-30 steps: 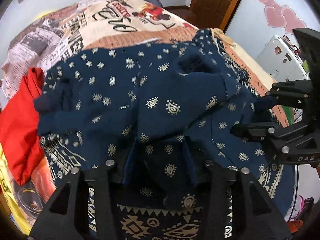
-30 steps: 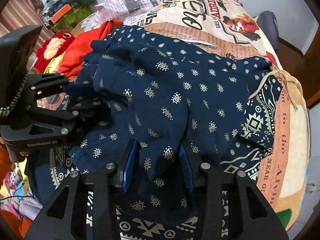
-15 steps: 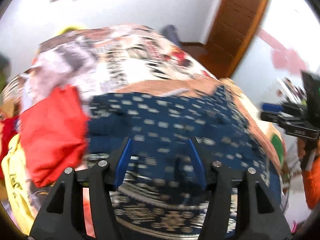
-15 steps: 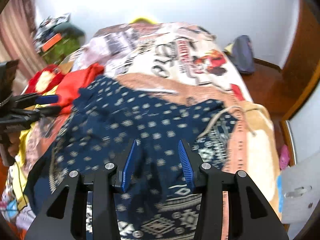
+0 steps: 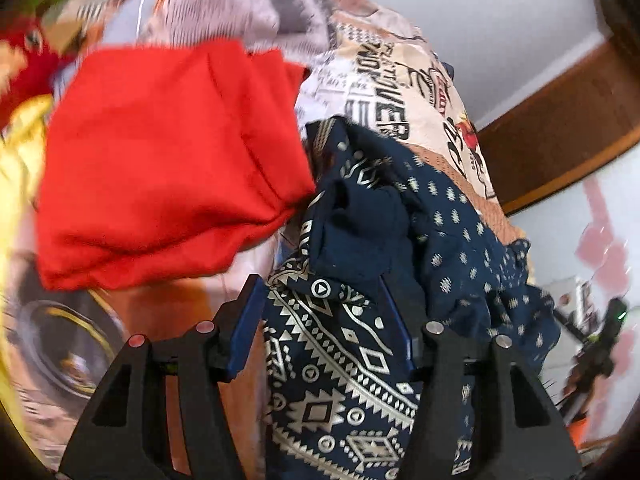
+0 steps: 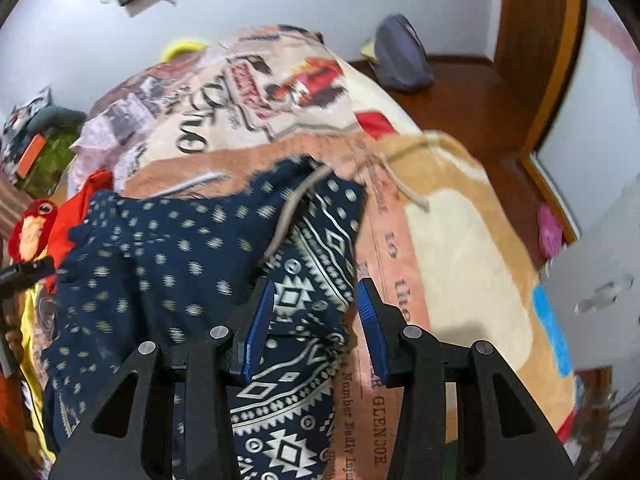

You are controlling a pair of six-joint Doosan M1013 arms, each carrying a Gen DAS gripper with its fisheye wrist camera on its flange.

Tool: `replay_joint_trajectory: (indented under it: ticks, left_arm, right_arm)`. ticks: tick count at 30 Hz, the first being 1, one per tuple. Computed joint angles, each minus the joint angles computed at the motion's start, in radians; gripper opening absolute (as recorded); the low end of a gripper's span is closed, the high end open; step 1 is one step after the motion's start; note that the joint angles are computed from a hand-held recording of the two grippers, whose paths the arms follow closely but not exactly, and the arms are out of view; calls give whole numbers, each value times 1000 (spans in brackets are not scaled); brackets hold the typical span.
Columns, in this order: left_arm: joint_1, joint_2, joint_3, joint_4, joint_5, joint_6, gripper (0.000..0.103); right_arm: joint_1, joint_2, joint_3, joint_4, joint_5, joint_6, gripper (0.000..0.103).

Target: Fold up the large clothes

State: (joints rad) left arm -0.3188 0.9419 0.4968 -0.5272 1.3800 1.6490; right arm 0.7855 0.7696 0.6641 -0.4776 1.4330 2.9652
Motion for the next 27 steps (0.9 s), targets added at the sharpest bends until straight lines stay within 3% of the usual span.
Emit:
replay_joint_trajectory:
  ticks: [5,10,16,21,22,25,27]
  left_arm:
    - [-10,31,-27,-10,0,-8,57]
    - [-35,90,-126,99,29,-29,60]
    - [-41,161,-240,82,73,-72,63]
    - [-25,277,-452,-2,192,-155,64]
    - [-21,282,-457,-22,197,-169,64]
    - [-12,215,-310,-62,130,-160,60]
    - [-16,170,-230,-45,89,-132,54]
  right_arm:
    - [-20,-30,87,70,-70,61,40]
    - [-36,-55,151,106,-156,103,39]
    - [-57,-42,154,154,-179,98,40]
    - [-68,-43,178,150,-241,110,43]
    - [-68,-48,191,138,-267,124,45]
    - [-69,-54,210,124,-309,150,45]
    - [-68,-52,207,118,-313,154,39]
